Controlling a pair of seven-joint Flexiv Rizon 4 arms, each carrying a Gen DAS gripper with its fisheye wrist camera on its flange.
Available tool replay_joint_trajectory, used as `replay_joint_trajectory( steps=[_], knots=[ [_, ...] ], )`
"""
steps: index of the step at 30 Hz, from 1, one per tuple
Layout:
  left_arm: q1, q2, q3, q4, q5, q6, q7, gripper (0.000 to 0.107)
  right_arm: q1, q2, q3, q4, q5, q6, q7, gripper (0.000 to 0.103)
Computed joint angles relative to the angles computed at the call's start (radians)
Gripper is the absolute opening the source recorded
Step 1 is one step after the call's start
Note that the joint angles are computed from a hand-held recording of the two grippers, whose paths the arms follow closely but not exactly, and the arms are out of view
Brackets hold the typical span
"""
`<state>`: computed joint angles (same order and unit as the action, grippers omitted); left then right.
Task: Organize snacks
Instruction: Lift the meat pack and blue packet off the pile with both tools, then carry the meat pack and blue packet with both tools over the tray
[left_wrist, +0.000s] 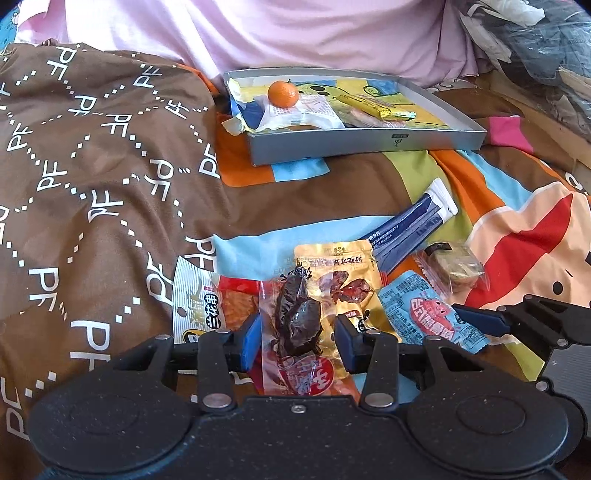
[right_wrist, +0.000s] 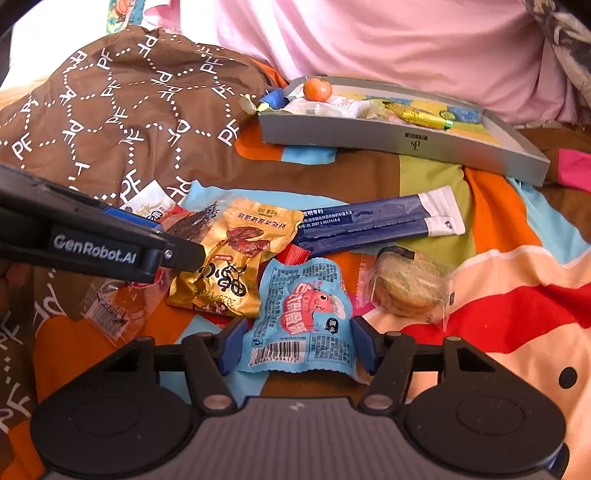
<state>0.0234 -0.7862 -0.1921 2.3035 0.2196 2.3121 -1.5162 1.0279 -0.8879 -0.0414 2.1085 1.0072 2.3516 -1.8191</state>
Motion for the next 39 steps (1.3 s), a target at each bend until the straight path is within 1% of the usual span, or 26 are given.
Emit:
replay_joint_trajectory(
  steps=[4, 8, 13, 18, 21, 24, 26, 31, 39],
  knots=[
    [0.007, -0.003, -0.005, 0.002, 0.006, 0.009, -0.010, 0.044, 0.003, -0.005, 0.000, -0.005, 0.009, 0.012, -0.009, 0.063],
    [0.009, -0.007, -0.007, 0.000, 0.016, 0.019, -0.015, 0.044, -0.001, -0.014, 0.011, -0.011, 0.023, 0.046, -0.017, 0.063],
    [0.002, -0.009, -0.001, 0.002, 0.016, 0.038, -0.016, 0.044, 0.004, -0.035, 0.031, -0.042, 0.079, 0.128, -0.097, 0.063],
    [-0.006, -0.020, 0.007, 0.002, 0.018, 0.089, -0.025, 0.044, -0.037, -0.038, 0.084, -0.065, 0.088, 0.171, -0.161, 0.063],
    [-0.003, -0.027, 0.006, 0.000, 0.022, 0.113, -0.037, 0.044, -0.073, -0.044, 0.124, -0.069, 0.077, 0.211, -0.162, 0.063],
    [0.015, -0.040, -0.004, -0.004, 0.045, 0.143, -0.060, 0.044, -0.097, -0.055, 0.154, -0.066, 0.055, 0.256, -0.150, 0.063],
    [0.029, -0.050, -0.012, -0.008, 0.064, 0.165, -0.080, 0.044, -0.105, -0.062, 0.166, -0.065, 0.048, 0.282, -0.148, 0.063],
    [0.035, -0.068, -0.013, -0.019, 0.093, 0.223, -0.111, 0.044, -0.120, -0.078, 0.189, -0.064, 0.029, 0.346, -0.139, 0.063],
    [0.031, -0.066, -0.004, -0.023, 0.104, 0.260, -0.142, 0.044, -0.158, -0.069, 0.214, -0.043, -0.010, 0.381, -0.092, 0.064]
  ],
)
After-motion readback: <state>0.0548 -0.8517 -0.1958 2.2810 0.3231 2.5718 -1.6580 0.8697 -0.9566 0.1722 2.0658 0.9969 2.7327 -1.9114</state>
